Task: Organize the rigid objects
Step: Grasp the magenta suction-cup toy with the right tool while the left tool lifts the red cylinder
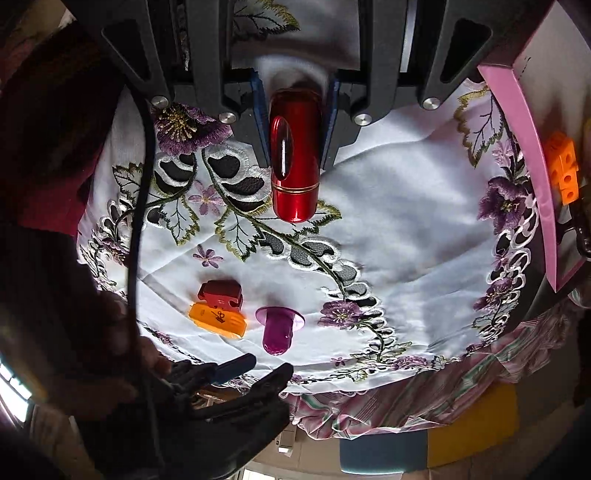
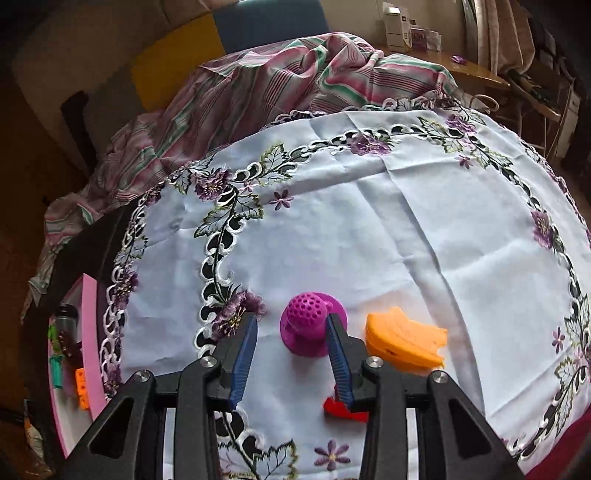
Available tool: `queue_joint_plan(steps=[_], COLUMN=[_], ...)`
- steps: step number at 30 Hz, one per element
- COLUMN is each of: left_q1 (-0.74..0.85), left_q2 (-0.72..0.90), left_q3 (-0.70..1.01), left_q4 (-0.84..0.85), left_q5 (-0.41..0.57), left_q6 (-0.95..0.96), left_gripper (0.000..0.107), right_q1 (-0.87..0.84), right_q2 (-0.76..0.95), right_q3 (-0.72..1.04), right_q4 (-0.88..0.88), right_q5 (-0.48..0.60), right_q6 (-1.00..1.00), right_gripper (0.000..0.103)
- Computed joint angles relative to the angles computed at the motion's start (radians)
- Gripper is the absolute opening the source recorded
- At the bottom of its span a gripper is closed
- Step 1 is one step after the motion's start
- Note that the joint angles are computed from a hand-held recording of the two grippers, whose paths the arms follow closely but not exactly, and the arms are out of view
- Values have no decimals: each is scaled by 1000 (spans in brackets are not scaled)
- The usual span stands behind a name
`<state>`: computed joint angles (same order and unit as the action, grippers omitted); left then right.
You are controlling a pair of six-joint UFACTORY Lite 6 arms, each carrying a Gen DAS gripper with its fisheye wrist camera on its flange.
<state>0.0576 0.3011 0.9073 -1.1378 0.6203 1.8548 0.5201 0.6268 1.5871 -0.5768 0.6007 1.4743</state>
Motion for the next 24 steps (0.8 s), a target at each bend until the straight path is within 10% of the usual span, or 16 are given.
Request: queue_joint_plan(steps=[14, 24], left_q1=[8, 46], left_q2=[-29, -115], left_q3=[-29, -77], left_q4=[-19, 50], left_q5=[-4, 4], left_q6=[3, -49], left_gripper=[26, 26], right_q1=[-10, 36], right_q2=[140, 292], right_q3=[120, 342], right_q4=[84, 176], right_q5=[-81, 61], right_q6=[-227, -411], right_gripper=[31, 32])
